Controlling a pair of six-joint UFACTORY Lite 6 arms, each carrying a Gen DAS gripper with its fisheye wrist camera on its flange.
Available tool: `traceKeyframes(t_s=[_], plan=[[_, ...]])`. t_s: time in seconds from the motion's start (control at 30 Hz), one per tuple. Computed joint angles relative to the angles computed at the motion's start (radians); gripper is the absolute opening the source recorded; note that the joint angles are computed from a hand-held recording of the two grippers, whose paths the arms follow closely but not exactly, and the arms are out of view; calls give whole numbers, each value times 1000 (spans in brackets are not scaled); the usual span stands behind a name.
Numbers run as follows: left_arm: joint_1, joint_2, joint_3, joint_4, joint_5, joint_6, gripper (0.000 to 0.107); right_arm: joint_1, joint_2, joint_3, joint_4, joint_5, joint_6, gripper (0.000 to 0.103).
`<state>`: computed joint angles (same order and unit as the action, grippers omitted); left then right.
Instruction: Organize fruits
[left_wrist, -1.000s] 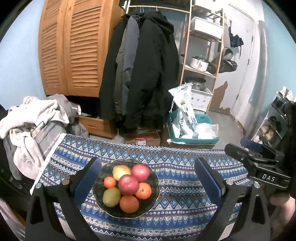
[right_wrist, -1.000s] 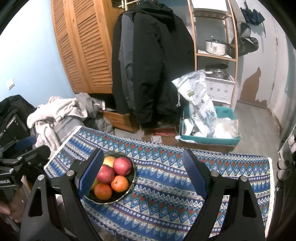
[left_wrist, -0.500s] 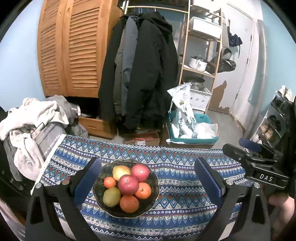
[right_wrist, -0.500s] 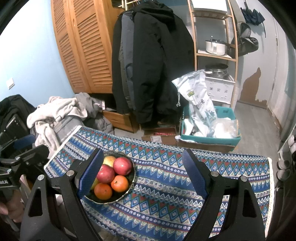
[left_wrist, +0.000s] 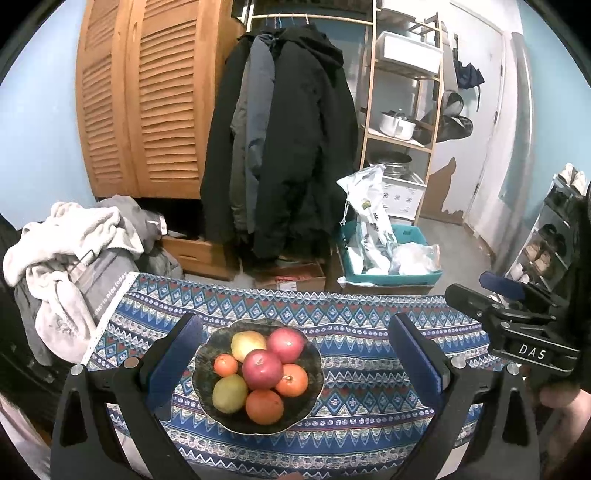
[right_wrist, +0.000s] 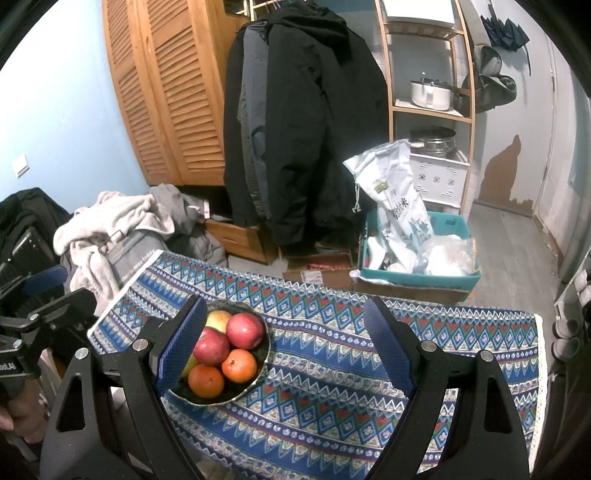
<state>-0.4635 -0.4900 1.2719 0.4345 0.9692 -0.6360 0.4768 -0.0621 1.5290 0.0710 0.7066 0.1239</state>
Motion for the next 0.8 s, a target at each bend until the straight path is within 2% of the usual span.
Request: traceKeyframes(t_s=[0.57,0.8], plan=[[19,3,4,-52,-8,23,102,0,4,16,12,12,-3,85],[-7,-5,-13,0,-1,-16,102,-12,18,38,25,33,-21,86]])
